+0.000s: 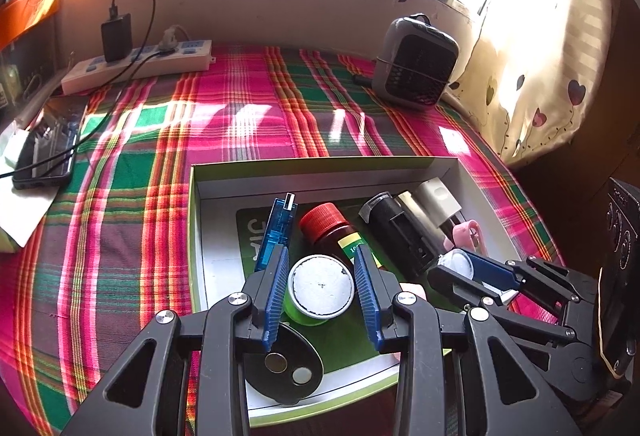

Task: Organize rigid objects
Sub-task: 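Lower and release the spool into the box while the right releases the cap beside it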

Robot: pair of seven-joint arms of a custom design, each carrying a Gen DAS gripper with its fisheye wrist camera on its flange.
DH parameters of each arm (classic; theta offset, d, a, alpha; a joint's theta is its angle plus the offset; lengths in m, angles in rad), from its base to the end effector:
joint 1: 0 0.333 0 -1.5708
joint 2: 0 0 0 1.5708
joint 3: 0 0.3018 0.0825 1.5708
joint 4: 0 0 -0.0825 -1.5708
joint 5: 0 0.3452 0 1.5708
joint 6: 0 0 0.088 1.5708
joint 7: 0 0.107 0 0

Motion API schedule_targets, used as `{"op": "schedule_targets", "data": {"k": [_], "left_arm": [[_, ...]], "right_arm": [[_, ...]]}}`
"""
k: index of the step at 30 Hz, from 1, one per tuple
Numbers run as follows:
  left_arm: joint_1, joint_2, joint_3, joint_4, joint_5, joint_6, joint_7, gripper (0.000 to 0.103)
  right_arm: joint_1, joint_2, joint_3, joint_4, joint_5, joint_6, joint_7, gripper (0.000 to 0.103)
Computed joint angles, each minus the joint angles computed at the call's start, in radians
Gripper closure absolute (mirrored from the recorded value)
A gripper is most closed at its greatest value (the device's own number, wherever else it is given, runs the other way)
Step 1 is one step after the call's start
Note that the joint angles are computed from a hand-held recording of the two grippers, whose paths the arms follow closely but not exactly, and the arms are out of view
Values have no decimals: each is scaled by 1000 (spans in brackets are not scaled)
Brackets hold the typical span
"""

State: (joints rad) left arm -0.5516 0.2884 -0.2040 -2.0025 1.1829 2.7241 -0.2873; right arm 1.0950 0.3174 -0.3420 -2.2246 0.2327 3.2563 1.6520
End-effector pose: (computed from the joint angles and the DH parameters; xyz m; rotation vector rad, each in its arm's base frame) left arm 0.4092 -0.4239 0.3610 -1.9778 1.7540 -0.9099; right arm 0.4248 0.3803 0.3430 -2.0886 1.2582 -0.3810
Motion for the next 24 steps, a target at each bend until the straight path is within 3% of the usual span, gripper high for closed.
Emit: {"op": "schedule_targets", "data": {"k": [16,24], "left_arm": [[-3,-8,-6,-7,-13,-16,3,70],[-11,-24,-18,-21,-24,-50,9,70]], "right_arm": [[-22,-6,23,-2,6,0,0,74],[13,-12,-10,-17,13,5,20,68]]}}
